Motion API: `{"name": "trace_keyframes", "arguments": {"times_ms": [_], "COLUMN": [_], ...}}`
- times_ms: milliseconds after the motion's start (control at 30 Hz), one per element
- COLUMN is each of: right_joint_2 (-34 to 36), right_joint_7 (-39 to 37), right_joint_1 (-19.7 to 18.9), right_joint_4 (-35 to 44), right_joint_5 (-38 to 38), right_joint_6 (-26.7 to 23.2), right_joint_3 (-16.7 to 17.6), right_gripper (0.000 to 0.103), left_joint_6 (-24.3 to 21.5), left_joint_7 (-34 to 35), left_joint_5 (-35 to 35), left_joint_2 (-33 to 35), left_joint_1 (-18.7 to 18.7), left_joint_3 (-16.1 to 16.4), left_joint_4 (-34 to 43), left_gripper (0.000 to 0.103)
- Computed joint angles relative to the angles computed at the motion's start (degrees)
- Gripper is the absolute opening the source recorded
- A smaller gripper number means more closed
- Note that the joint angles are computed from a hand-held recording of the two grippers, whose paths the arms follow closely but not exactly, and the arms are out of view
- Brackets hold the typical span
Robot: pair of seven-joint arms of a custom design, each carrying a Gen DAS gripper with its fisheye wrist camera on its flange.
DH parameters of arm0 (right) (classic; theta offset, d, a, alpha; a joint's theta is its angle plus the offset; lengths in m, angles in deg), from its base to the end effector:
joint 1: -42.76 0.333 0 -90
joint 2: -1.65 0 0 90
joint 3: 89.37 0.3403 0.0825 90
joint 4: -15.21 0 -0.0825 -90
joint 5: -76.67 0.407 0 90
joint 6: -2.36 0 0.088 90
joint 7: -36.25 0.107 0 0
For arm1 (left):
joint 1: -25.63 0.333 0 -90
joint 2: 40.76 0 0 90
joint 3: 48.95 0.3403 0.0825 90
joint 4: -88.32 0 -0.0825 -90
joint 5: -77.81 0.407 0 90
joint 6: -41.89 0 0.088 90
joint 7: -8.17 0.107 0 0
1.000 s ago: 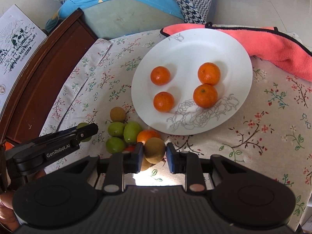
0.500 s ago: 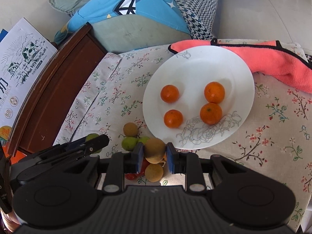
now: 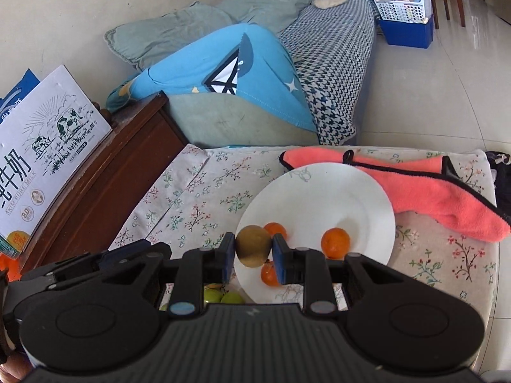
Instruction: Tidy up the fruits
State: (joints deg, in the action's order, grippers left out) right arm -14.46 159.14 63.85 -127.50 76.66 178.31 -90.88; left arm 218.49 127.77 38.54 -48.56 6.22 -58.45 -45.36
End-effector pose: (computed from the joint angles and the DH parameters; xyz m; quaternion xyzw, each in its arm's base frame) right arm 0.4707 0.1667 0.5034 -0.5630 0.7133 -0.1310 0.3964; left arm 0.4977 -0.2192 0.4952 -0.5114 0.7421 -0.3932 0.1823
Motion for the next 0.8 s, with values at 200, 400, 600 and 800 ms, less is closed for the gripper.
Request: {"name": "trace_keyframes", "arguments": {"times_ms": [200, 400, 600, 800], "right_joint_2": [0.86, 1.11, 1.8, 2.64], "right_joint_7": [0.48, -5.57, -8.87, -10.52], "right_joint_1": [-0.92, 4.5, 4.96, 5.0], "right_joint_4": [0.57, 0.73, 1.55, 2.4], "right_joint_5": [0.55, 7.84, 11.46, 13.94], "right_joint_6": [-1.75, -2.82, -3.26, -3.65], "right_joint_3": [-0.39, -4.45, -3.38, -2.47], "right_gripper": [0.025, 0.025, 0.025, 0.025], "left_joint_6": [-3.6, -6.92, -9.18, -15.15], "left_joint_7": [-0.56, -21.3, -28.47, -32.96], "left_joint_5": [2.61, 23.09, 29.37, 33.63], "left_joint_2": [0.23, -1.69, -5.4, -7.45], "left_joint_1": [2.61, 13.63, 16.63, 19.18], "left_joint_3": [0.21, -3.02, -1.41, -2.3], "left_joint_4": [0.53, -3.23, -6.53, -7.86], "left_gripper": [0.027, 0.027, 0.032, 0.036]}}
